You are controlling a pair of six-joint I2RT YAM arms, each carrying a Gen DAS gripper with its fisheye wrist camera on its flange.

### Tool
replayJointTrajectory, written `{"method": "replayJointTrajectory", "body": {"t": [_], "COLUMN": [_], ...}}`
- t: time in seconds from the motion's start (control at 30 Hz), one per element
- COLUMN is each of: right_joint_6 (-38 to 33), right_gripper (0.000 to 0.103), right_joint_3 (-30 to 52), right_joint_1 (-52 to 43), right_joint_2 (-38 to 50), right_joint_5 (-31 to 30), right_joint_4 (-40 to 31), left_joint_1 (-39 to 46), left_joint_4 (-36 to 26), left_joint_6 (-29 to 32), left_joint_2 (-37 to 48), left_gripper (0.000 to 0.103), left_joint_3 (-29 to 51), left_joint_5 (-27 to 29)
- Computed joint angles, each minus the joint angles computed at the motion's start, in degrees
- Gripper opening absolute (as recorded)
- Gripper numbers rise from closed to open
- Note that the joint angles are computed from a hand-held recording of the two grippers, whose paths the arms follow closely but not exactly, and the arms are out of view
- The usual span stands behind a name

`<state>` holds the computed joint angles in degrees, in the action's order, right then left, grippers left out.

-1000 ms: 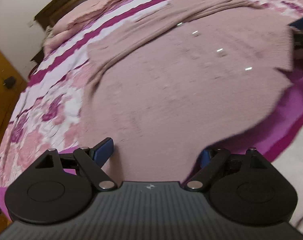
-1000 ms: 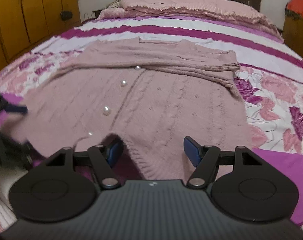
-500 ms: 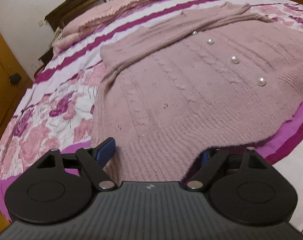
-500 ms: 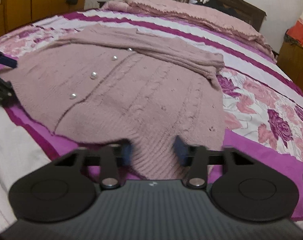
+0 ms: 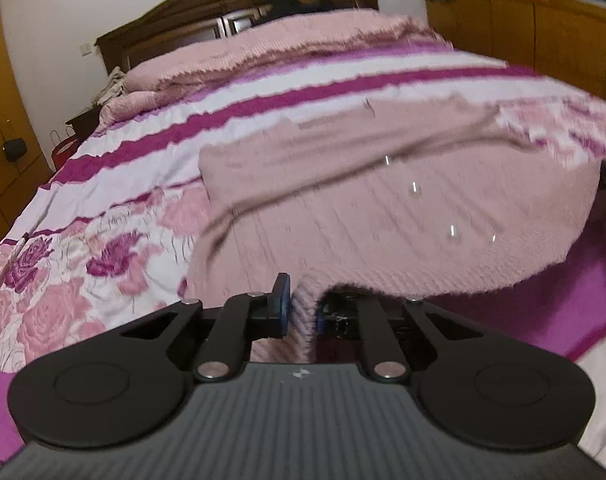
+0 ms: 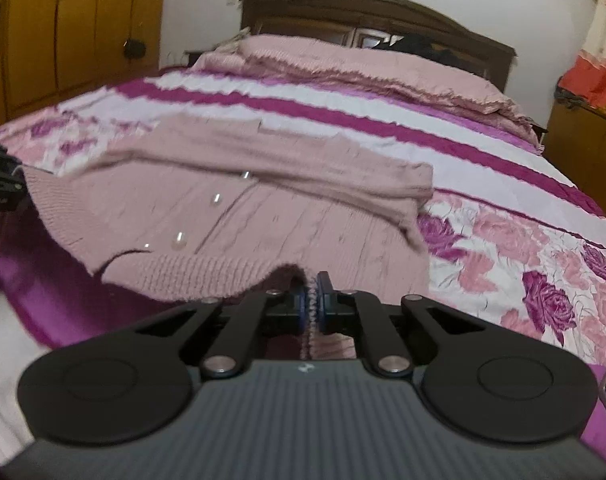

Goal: Fold small clothes
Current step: 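Lift the hem with both tools and fold it toward the collar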

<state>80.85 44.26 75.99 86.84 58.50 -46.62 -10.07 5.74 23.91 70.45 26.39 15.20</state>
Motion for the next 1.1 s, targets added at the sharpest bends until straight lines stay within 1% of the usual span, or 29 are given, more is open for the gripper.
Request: {"method": "replayJointTrajectory", "body": {"t": [0.03, 0.13, 0.27, 0.37, 0.47, 0.57, 0.63, 0.7, 0.8, 0.9, 0.97, 1.03, 1.07, 1.1], "right_joint_6": [-0.02, -2.89, -9.99, -15.46, -23.42, -33.71, -38.33, -40.63, -40.02, -38.33, -36.56, -35.16, -34.62, -33.97], "right_gripper": [0.008, 0.008, 0.008, 0.008, 0.008, 0.008, 0.007, 0.007, 0.007, 0.008, 0.008, 0.008, 0.008, 0.008], "right_joint_3": [0.14, 0.2, -0.67, -0.88, -1.31, -2.32, -2.6, -2.46, -2.45, -3.03, -3.41, -3.59, -3.68, -3.8], "right_joint_1": [-0.42, -2.97, -7.06, -9.86, -13.1, -16.98, -19.35, -20.96, -21.42, -21.64, -21.41, -21.19, -21.16, -21.03], "right_joint_2": [-0.22, -1.95, -5.02, -6.56, -8.05, -8.89, -8.06, -6.78, -5.74, -5.59, -5.73, -5.79, -5.75, -5.75], "right_joint_5": [0.65, 2.56, 4.28, 5.26, 5.71, 4.33, 2.57, 0.9, -0.56, -1.66, -2.03, -2.18, -2.3, -2.35], "right_joint_4": [-0.02, 1.39, 6.05, 9.93, 15.8, 24.94, 29.45, 31.66, 31.94, 31.42, 30.53, 29.62, 29.36, 29.07], "left_joint_1": [-0.13, -0.56, -1.77, -2.64, -3.52, -4.6, -5.09, -4.82, -3.85, -2.74, -1.62, -0.35, 0.18, 0.85], "left_joint_4": [-0.08, -0.04, 0.3, 1.74, 3.71, 4.35, 3.23, -0.18, -3.64, -5.79, -6.95, -7.51, -7.84, -8.14], "left_joint_6": [-0.98, -3.0, -5.8, -7.53, -9.04, -9.75, -10.27, -10.54, -9.82, -8.61, -6.98, -4.51, -3.05, -1.81], "left_joint_2": [0.08, 0.24, 1.76, 3.54, 5.87, 9.66, 12.29, 14.53, 17.55, 18.84, 19.56, 19.69, 19.57, 19.42], "left_gripper": [0.012, 0.01, 0.009, 0.008, 0.007, 0.007, 0.007, 0.007, 0.008, 0.008, 0.009, 0.012, 0.018, 0.028], "left_joint_3": [0.88, 3.11, 6.88, 9.58, 12.63, 16.9, 19.68, 22.62, 25.01, 24.92, 24.68, 23.77, 23.24, 22.78], "left_joint_5": [0.25, 0.34, -0.4, -1.46, -2.52, -3.44, -3.82, -2.98, -2.29, -3.02, -2.69, -2.46, -2.84, -2.82]}}
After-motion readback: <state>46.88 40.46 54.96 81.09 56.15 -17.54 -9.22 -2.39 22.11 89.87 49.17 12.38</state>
